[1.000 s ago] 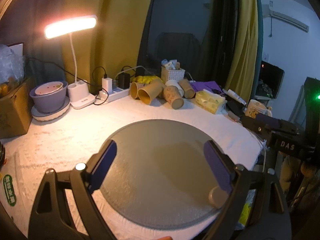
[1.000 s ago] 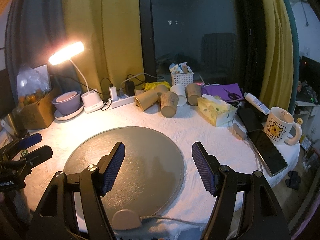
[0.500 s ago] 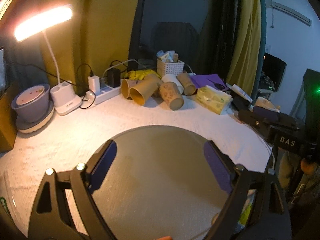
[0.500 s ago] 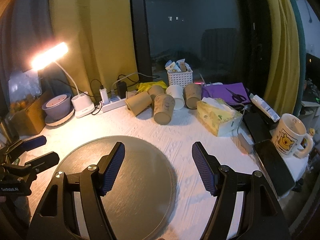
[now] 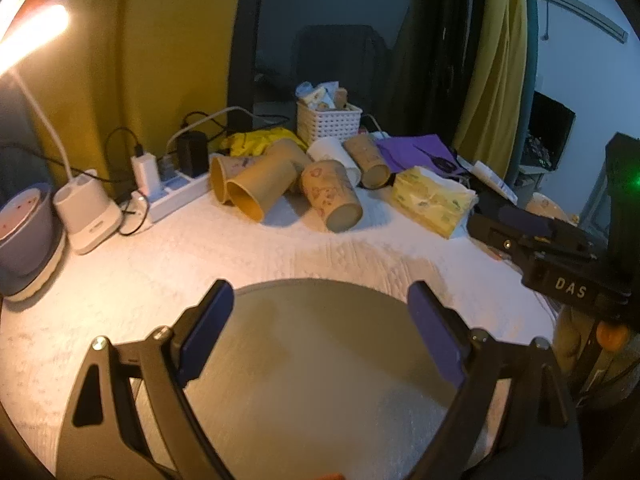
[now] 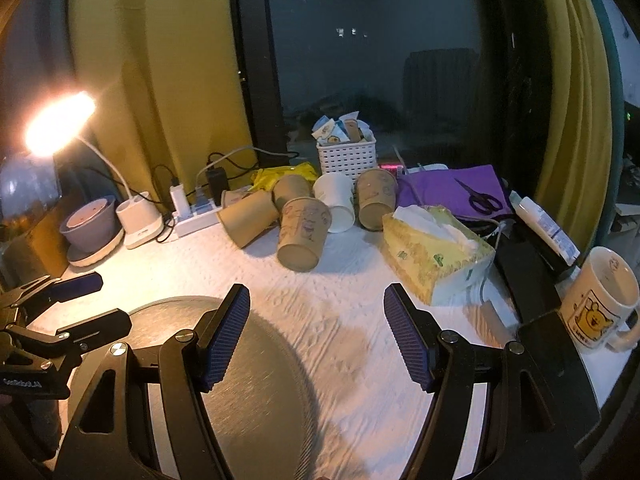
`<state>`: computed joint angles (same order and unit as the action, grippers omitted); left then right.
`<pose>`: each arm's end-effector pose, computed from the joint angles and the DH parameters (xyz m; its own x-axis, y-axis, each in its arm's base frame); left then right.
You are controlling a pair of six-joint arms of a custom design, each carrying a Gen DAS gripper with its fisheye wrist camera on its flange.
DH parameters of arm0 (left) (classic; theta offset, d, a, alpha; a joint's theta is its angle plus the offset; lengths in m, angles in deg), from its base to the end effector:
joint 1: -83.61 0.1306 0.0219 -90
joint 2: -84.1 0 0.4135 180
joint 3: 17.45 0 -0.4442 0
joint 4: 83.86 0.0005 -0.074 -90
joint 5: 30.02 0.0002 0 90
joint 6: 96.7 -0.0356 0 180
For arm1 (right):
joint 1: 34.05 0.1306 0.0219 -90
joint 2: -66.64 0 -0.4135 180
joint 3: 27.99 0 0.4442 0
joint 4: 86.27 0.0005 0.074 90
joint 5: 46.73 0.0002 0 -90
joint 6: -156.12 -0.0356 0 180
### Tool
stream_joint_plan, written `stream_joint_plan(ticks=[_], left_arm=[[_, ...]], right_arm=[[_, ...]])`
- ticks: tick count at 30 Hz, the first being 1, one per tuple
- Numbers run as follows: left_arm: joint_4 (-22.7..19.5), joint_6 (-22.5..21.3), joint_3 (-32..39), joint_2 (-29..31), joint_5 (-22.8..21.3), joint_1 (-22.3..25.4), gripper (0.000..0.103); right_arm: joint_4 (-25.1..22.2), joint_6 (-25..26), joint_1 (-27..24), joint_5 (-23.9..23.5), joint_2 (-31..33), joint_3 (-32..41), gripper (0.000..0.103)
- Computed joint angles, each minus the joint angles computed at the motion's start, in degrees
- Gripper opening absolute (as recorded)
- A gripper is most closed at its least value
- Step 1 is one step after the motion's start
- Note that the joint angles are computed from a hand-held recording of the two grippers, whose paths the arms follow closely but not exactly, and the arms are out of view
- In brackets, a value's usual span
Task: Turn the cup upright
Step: 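Move the right gripper toward the tan paper cups lying on their sides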
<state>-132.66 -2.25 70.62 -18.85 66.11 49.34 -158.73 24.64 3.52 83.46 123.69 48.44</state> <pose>0.3708 -0.2578 0.5513 -0.5536 0.2839 -0.7829 0.5884 0.7986 -0.1265 0.2336 0.1501 0.5440 -0.5797 0.1924 -0.7918 0.3010 0.9536 0.0114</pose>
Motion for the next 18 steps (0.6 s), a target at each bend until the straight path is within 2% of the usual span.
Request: stream_joint_plan(ticks=[10,18], left_arm=[[-1.86,-0.25,8.20,10.16,0.58,-1.10,0.090],[-3.17,-0.08,14.45,17.29,0.80,-1.23,0.090]], right_arm=[[7.26,10.98,-11.33,-6.41,-0.66,-2.78,0.073],[13.15,18.51,-19.02,-12.61,1.37,-3.68,0.073]])
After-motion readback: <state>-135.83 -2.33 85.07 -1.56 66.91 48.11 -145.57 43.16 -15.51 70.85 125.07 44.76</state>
